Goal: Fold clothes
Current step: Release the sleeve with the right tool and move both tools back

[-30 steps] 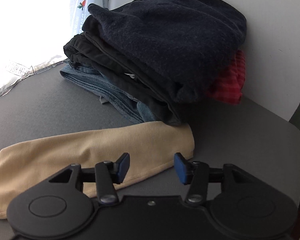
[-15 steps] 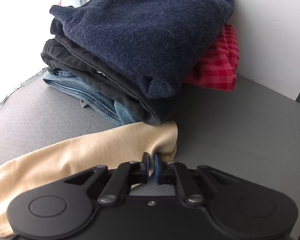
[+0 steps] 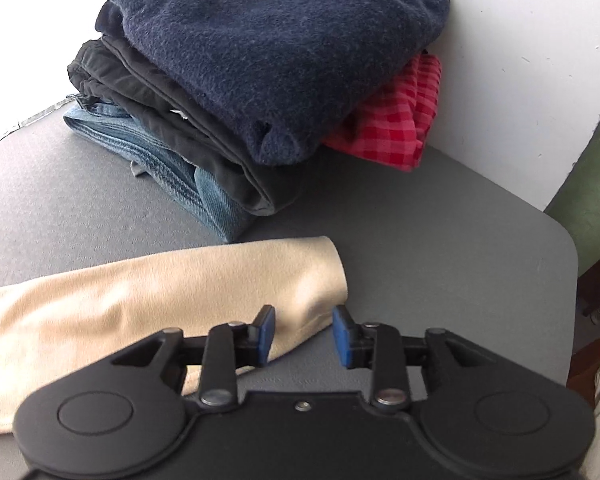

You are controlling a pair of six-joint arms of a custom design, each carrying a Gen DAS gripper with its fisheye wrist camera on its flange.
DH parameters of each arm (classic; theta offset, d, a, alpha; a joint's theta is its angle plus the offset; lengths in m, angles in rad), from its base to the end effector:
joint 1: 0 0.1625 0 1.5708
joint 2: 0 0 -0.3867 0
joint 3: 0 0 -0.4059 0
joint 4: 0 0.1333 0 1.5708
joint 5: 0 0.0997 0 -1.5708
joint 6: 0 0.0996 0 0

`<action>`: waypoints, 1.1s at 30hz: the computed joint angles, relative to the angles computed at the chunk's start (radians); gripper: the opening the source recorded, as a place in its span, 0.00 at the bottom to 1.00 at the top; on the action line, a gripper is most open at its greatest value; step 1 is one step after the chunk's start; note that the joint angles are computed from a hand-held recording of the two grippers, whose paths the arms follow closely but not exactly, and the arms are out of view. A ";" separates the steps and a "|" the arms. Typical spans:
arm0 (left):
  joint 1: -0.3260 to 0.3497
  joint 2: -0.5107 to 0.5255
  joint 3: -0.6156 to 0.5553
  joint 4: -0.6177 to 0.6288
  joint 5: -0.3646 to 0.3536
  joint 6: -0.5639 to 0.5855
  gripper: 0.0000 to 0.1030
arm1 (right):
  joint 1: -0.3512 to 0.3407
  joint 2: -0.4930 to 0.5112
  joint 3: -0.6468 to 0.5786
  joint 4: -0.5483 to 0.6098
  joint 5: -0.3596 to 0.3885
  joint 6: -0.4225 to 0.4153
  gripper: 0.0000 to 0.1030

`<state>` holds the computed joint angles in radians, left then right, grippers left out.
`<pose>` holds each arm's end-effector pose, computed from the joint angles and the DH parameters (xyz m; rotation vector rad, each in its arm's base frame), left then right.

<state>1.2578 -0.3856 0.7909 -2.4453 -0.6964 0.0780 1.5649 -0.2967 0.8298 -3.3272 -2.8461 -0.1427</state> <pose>-0.0619 -0.8725 0.1360 0.1902 2.2514 -0.6560 0.0334 -0.7808 0.1531 -0.7098 -1.6293 1.0163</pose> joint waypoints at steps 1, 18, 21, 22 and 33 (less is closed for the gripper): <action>0.001 -0.008 0.005 0.010 -0.001 -0.005 1.00 | 0.004 -0.001 0.003 -0.030 0.009 -0.031 0.43; 0.032 -0.512 0.641 -0.049 0.026 -0.232 0.99 | 0.127 -0.086 0.343 0.122 0.270 0.076 0.46; 0.030 -0.542 0.676 0.040 0.028 -0.177 1.00 | 0.151 -0.067 0.339 0.171 0.270 0.089 0.49; 0.029 -0.553 0.692 0.050 0.028 -0.143 1.00 | 0.157 -0.061 0.336 0.182 0.271 0.091 0.49; 0.051 -0.669 0.744 0.177 -0.056 0.030 1.00 | 0.218 0.061 0.189 0.218 0.226 0.068 0.62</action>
